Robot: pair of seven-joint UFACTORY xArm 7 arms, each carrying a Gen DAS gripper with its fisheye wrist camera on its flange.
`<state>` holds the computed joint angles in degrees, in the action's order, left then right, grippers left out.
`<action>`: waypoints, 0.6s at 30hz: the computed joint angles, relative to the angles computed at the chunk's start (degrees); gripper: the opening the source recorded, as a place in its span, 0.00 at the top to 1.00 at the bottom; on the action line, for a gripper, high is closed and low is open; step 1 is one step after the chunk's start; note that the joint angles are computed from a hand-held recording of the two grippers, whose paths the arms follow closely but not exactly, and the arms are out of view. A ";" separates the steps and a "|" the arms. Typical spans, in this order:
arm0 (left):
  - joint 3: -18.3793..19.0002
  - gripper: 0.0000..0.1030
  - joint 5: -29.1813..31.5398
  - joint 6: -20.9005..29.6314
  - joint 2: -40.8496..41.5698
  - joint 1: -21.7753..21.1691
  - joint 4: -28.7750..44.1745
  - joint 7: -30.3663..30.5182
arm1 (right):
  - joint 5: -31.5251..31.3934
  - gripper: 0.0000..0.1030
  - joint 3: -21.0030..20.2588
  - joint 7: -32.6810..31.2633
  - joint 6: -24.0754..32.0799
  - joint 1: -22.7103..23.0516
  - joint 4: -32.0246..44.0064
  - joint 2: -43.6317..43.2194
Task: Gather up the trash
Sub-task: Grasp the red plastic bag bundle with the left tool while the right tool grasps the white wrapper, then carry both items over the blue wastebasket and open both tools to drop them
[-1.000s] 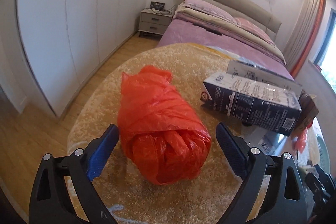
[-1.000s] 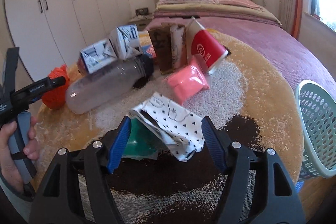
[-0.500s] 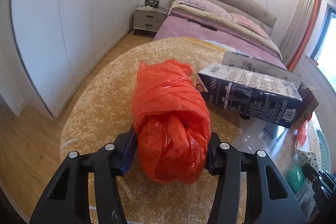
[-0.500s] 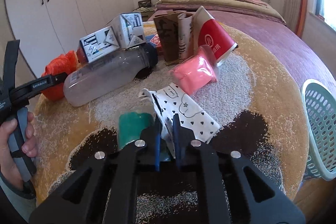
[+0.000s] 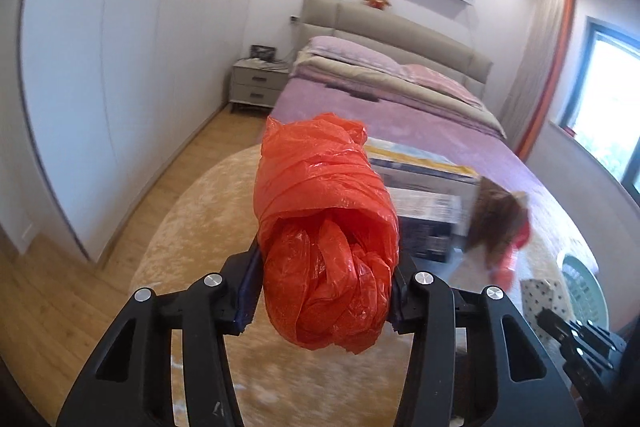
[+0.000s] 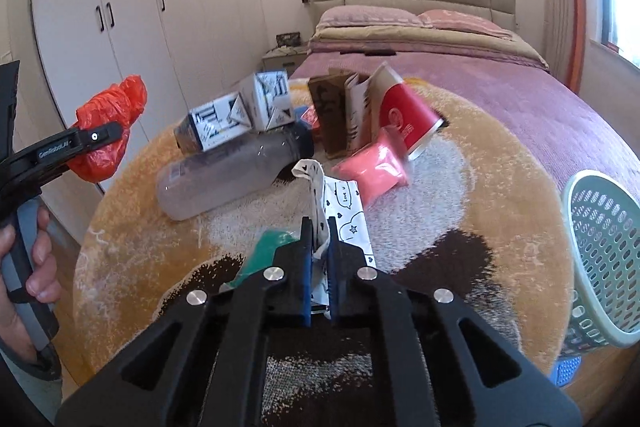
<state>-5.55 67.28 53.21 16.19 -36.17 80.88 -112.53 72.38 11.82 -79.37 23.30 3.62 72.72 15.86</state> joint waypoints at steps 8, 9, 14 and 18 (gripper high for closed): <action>0.72 0.54 0.73 -3.28 7.82 -3.73 11.94 6.97 | 4.76 0.95 -1.81 -2.32 -0.19 -1.51 0.43 -2.03; 1.03 0.54 0.11 -4.54 9.70 -4.14 14.43 8.53 | 5.03 0.95 -2.14 -2.30 -0.33 -1.72 0.79 -1.79; 1.78 0.54 -5.27 -9.60 19.13 -5.31 26.70 17.09 | 5.47 0.95 -3.59 -1.21 -1.56 -3.51 2.56 -0.92; 0.52 0.54 -12.12 -11.18 30.21 -5.95 43.27 28.74 | 4.86 0.95 -4.12 0.65 -2.71 -5.46 4.57 0.35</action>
